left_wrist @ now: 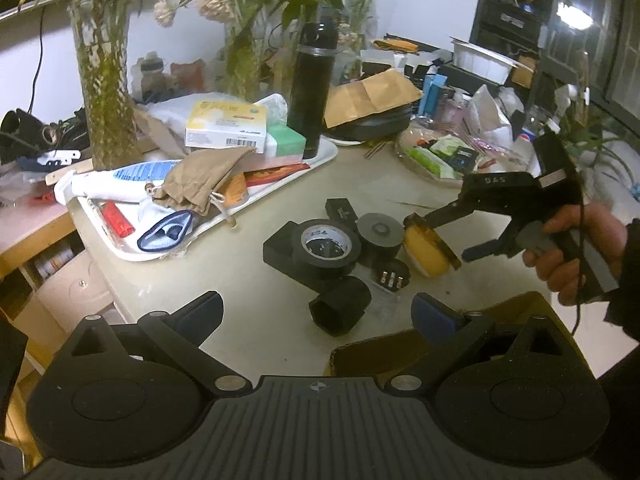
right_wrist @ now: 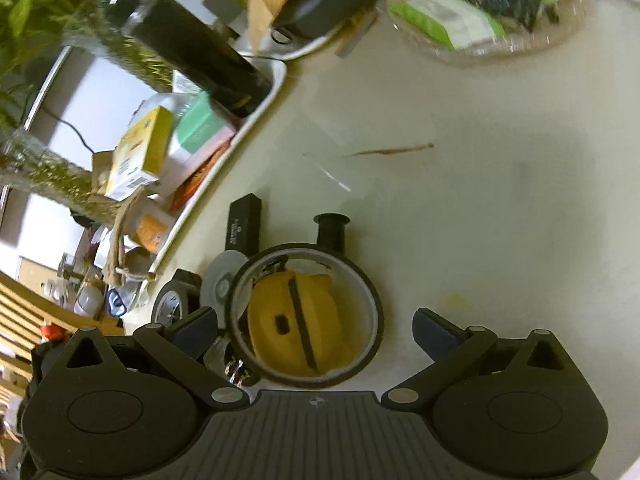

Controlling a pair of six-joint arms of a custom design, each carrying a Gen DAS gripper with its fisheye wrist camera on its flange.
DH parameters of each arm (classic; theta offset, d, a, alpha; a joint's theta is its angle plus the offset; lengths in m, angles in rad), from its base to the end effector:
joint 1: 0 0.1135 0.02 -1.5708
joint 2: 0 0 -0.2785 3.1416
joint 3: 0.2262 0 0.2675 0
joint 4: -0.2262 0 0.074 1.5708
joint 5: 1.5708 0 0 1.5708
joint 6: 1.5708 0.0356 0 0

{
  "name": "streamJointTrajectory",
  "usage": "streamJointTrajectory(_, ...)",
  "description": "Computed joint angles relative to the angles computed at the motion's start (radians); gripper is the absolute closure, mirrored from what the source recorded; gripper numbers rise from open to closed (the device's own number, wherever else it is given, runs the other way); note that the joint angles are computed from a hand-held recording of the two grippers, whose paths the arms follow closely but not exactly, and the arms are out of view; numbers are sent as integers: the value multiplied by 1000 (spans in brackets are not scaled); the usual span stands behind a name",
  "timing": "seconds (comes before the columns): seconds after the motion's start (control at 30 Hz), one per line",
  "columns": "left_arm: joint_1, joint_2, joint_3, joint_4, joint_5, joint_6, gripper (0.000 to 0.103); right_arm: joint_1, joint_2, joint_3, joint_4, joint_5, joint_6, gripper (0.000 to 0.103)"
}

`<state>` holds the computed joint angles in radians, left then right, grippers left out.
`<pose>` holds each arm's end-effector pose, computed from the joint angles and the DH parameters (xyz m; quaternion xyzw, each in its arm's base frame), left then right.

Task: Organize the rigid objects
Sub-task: 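Lower the right gripper over the amber tape roll and close on it, then lift the amber tape roll with the right gripper while the left gripper grasps the black cylindrical cap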

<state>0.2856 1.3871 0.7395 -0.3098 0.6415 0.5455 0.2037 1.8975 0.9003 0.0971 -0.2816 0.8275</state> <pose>0.2672 0.0563 0.1941 0.2116 0.8847 -0.1593 0.3835 0.3589 0.0842 0.1061 0.2430 0.9040 0.2759 0.2181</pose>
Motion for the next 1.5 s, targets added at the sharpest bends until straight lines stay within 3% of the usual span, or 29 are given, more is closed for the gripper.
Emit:
streamJointTrajectory(0.27,7,13,6,-6,10,-5,0,-5,46,10,74,-32,107,0)
streamJointTrajectory(0.5,6,13,1,-4,20,0,0,8,49,39,27,0,112,2)
streamJointTrajectory(0.63,5,12,-1,-2,21,-2,0,11,43,44,3,14,117,12)
streamJointTrajectory(0.87,5,2,-10,2,27,8,0,12,30,-7,97,-12,143,12)
streamJointTrajectory(1.03,2,-2,-15,3,23,20,0,32,-46,-37,81,49,96,12)
streamJointTrajectory(1.5,-46,-47,-23,-17,-50,61,0,147,-344,-107,-140,311,-78,12)
